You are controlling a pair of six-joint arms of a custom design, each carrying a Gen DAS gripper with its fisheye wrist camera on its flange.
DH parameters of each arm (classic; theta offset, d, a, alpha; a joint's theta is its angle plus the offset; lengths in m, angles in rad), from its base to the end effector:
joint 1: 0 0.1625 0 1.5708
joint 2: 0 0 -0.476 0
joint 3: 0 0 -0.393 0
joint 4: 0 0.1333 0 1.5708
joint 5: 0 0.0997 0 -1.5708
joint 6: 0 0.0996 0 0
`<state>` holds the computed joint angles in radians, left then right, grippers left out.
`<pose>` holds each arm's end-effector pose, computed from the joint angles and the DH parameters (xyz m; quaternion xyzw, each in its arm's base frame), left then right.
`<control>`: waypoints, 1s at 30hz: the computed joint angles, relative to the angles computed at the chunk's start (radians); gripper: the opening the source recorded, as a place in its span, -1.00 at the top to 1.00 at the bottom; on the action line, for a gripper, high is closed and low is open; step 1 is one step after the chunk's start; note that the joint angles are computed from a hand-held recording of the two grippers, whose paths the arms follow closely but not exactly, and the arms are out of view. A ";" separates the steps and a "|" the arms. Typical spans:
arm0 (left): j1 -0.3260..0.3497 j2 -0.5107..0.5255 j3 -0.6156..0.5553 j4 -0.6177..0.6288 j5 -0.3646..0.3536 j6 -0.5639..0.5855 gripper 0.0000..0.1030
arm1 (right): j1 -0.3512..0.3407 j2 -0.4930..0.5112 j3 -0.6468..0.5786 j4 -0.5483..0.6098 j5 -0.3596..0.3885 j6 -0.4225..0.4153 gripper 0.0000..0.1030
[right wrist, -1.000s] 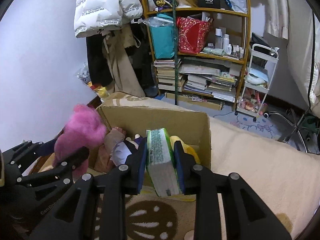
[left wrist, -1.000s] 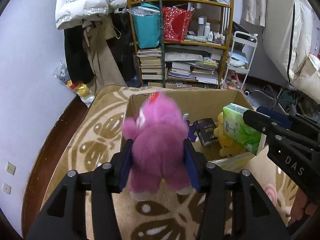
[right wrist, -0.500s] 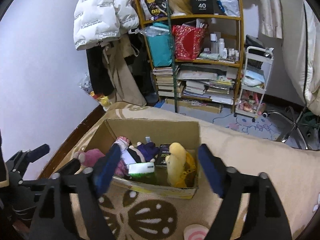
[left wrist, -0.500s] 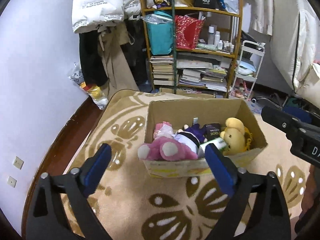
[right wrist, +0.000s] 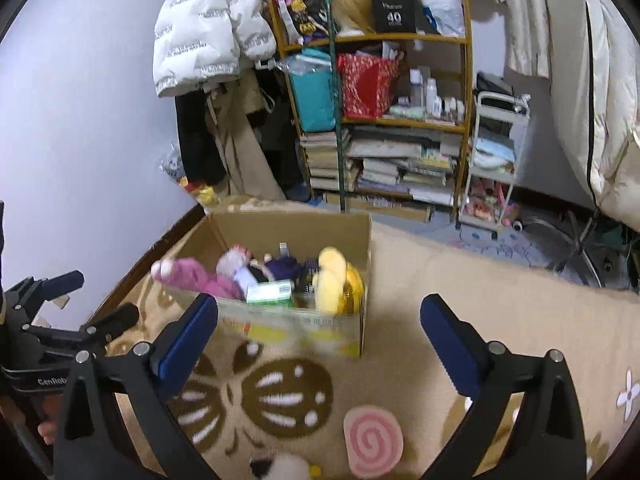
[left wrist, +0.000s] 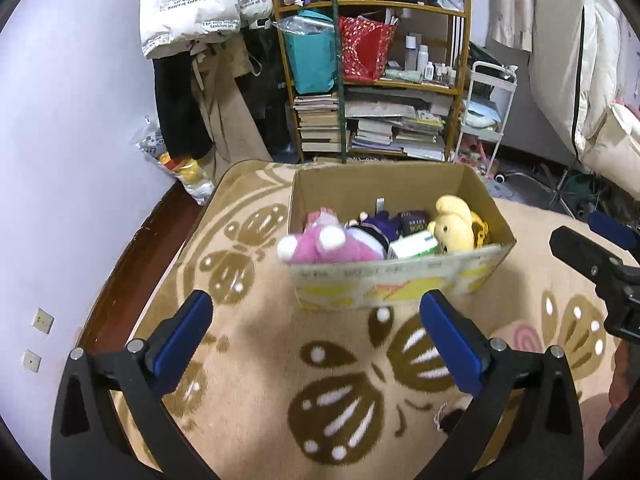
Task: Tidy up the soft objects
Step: 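Carry the bear and green pack into the cardboard box and open both tools, then grasp the white-and-black plush chick with the left tool while the right tool grasps the pink swirl cushion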
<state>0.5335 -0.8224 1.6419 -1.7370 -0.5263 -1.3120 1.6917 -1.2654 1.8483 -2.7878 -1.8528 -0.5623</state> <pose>-0.4403 -0.5149 0.1238 0.0462 0.8351 -0.3286 0.4389 0.1782 -0.5910 0.3821 0.2739 -0.9011 0.2720 0.1979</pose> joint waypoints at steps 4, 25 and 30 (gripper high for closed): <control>-0.021 -0.009 0.038 -0.035 -0.042 -0.021 -0.99 | -0.010 -0.034 0.035 0.034 -0.009 0.011 -1.00; -0.099 0.018 0.136 -0.228 -0.142 -0.001 -0.98 | -0.056 -0.153 0.121 0.117 -0.031 0.081 -1.00; -0.110 0.047 0.135 -0.252 -0.136 0.020 -0.98 | -0.066 -0.158 0.126 0.139 -0.047 0.095 -1.00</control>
